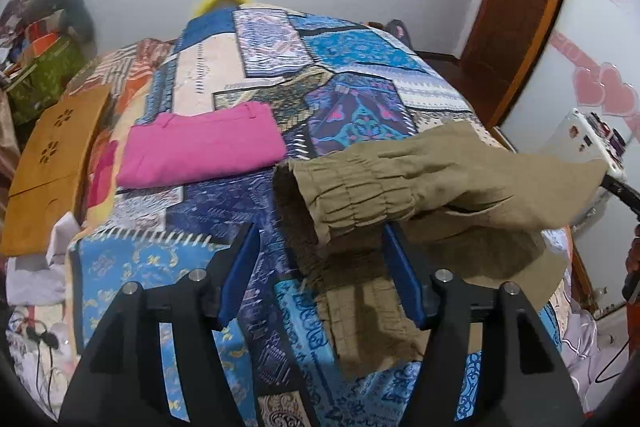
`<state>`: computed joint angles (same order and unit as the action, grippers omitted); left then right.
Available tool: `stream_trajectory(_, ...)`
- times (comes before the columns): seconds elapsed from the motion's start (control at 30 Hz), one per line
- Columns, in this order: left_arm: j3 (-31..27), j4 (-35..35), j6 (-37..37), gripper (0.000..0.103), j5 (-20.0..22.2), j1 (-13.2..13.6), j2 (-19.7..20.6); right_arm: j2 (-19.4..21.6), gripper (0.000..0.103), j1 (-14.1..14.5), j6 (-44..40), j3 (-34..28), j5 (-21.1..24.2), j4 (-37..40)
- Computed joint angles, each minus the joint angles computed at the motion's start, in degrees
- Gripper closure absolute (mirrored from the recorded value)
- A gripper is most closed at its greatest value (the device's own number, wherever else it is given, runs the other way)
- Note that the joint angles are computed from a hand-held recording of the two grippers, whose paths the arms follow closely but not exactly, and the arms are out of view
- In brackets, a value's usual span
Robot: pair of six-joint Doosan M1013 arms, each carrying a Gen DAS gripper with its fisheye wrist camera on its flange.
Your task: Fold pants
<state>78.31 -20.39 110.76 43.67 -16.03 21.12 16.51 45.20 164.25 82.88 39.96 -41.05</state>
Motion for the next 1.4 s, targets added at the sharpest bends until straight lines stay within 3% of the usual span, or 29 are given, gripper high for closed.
stream_trajectory(0.13,1.0,-5.0,6.6,0.044,-0.3,0.0,-0.4,-0.1,0.097,0.4,1.4,0.9,0.4,0.5)
stream_trajectory(0.27,2.3,-3.1,5.4,0.087,-0.8,-0.9,-1.6,-0.1,0.097,0.5,1.3,1.3,0.3,2.8)
stream_trajectory(0.5,5.2,-4.0,6.1,0.096,-1.3,-0.6,-3.7,-0.5,0.097,1.5,4.3,2.4,1.1,2.2)
stream_trajectory(0.77,7.6,-5.0,7.0,0.098,-1.6,0.1,-5.4,-1.9,0.097,2.1,8.9,4.4,0.7,0.9)
stream_trajectory(0.93,8.3,-0.8,3.4,0.098,-2.3,-0.1,-6.3,-1.4,0.097,2.7,8.0,3.5,4.0,2.0)
stream_trajectory(1.07,7.8,-1.0,3.0,0.097,-3.3,-0.1,-7.0,-1.4,0.097,3.6,10.2,2.5,6.8,-2.5)
stream_trajectory(1.27,5.5,1.7,0.5,0.079,-4.2,-1.4,-5.6,0.1,0.097,3.5,6.1,-0.7,5.9,-4.2)
stream_trajectory(1.4,3.0,2.1,-1.3,0.079,-1.3,-2.2,-2.6,2.7,0.097,2.4,0.7,-3.3,3.2,0.3)
